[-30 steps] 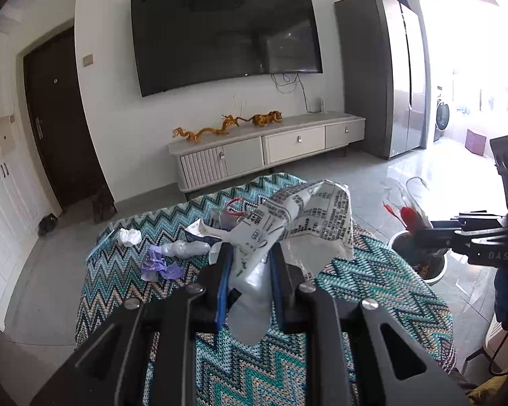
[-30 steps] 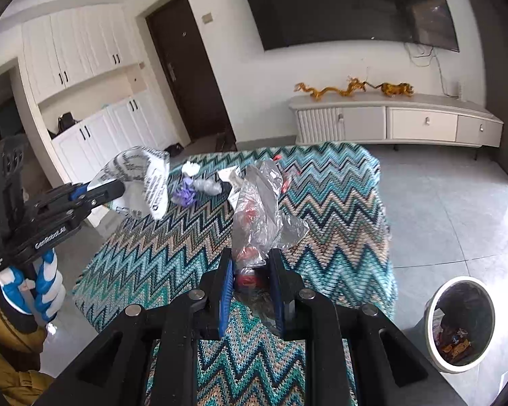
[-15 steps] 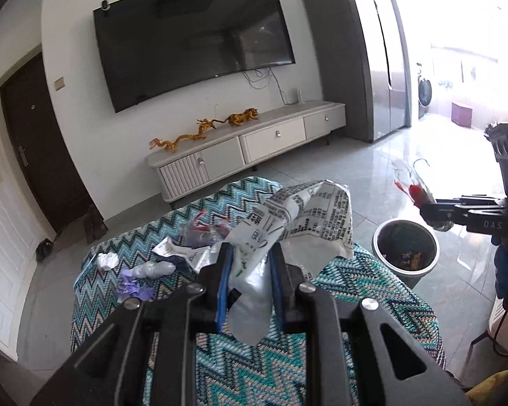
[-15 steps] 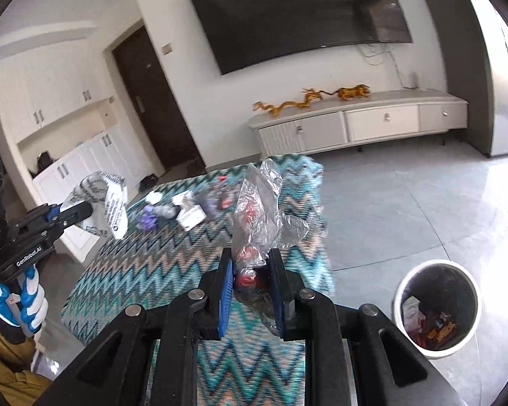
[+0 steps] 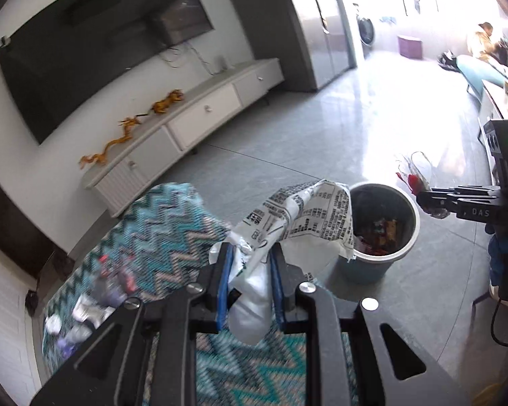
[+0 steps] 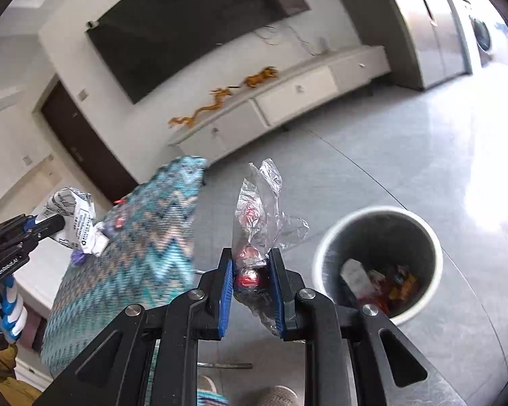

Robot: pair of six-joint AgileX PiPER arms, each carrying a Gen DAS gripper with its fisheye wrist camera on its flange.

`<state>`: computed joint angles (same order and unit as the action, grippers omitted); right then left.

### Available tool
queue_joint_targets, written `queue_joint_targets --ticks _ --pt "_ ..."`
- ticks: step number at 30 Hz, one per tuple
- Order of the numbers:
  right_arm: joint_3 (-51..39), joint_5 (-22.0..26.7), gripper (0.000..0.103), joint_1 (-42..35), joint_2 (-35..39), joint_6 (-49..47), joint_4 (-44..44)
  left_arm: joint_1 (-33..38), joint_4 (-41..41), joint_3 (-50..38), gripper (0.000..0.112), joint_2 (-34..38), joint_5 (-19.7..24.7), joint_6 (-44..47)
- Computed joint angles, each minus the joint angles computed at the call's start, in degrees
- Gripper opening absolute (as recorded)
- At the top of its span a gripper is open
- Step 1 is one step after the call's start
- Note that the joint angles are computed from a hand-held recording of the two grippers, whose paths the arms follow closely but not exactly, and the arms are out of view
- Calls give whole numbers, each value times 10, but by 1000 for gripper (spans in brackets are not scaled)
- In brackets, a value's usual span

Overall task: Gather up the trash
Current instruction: 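Carry the white packet and clear plastic bag over the grey bin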

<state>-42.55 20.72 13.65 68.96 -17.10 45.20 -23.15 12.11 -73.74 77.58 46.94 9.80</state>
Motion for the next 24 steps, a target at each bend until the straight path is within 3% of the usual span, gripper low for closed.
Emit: queue_joint_targets --ticks 6,10,13,21,24 --pt "25 25 19 -123 86 -216 187 -78 27 -103 20 178 -11 -38" --pt "7 23 19 -162 174 -305 261 -104 26 -197 20 297 3 -48" --pt "-22 18 20 -172 230 -304 253 -118 30 -276 22 383 22 -68" --pt "-60 0 22 -187 329 -298 236 -128 -15 -505 23 571 126 -73" --pt "-71 -16 30 -175 350 -263 207 -123 -43 -584 30 620 171 -69"
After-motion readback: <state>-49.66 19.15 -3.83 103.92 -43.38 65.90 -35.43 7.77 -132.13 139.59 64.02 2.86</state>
